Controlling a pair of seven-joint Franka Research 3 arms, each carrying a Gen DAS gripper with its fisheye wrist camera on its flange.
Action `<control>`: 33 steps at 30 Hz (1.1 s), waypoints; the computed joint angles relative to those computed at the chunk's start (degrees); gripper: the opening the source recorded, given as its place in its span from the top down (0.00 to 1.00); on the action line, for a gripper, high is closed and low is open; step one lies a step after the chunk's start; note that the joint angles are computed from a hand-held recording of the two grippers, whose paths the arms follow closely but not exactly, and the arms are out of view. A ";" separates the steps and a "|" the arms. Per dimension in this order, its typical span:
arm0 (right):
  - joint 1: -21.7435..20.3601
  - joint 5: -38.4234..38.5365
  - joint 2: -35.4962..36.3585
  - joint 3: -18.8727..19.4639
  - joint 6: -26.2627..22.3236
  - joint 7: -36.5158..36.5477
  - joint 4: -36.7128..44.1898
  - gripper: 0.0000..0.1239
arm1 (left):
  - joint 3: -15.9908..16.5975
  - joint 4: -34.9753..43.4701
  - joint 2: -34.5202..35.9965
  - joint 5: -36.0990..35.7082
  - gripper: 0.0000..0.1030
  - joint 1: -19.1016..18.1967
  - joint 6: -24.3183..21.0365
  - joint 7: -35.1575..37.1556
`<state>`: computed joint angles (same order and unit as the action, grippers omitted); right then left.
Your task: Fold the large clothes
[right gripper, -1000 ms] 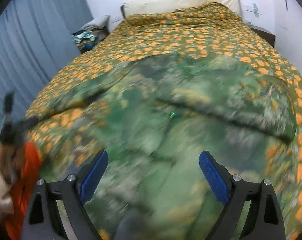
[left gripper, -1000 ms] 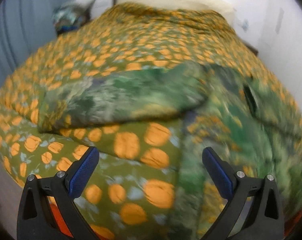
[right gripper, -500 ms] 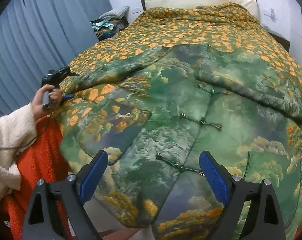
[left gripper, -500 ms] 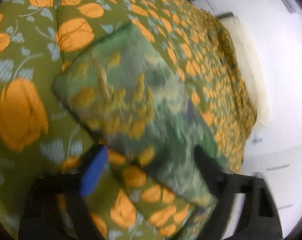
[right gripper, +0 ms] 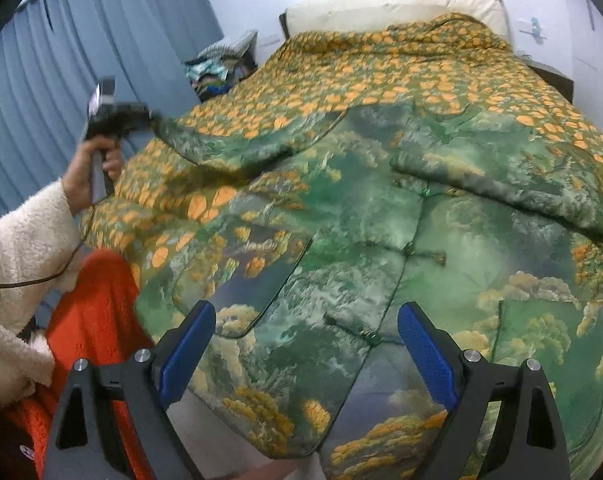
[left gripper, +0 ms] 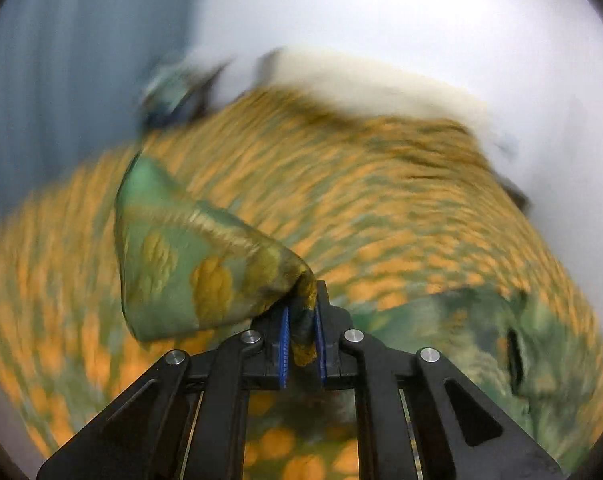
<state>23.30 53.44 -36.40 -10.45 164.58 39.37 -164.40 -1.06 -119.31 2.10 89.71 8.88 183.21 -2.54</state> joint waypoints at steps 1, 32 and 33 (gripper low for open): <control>0.37 0.85 -0.38 -0.47 0.92 -0.53 -0.09 0.26 | -1.40 1.65 -0.50 2.08 0.91 -1.50 -0.55 1.29; 0.83 8.92 27.35 -11.89 -3.34 -8.03 27.11 0.26 | -4.56 -17.30 2.96 -40.44 0.04 -16.42 -9.62 40.86; 1.14 11.28 31.57 -11.78 -5.67 -10.65 31.75 0.26 | -3.97 -17.71 3.11 -38.74 0.04 -16.49 -9.30 38.50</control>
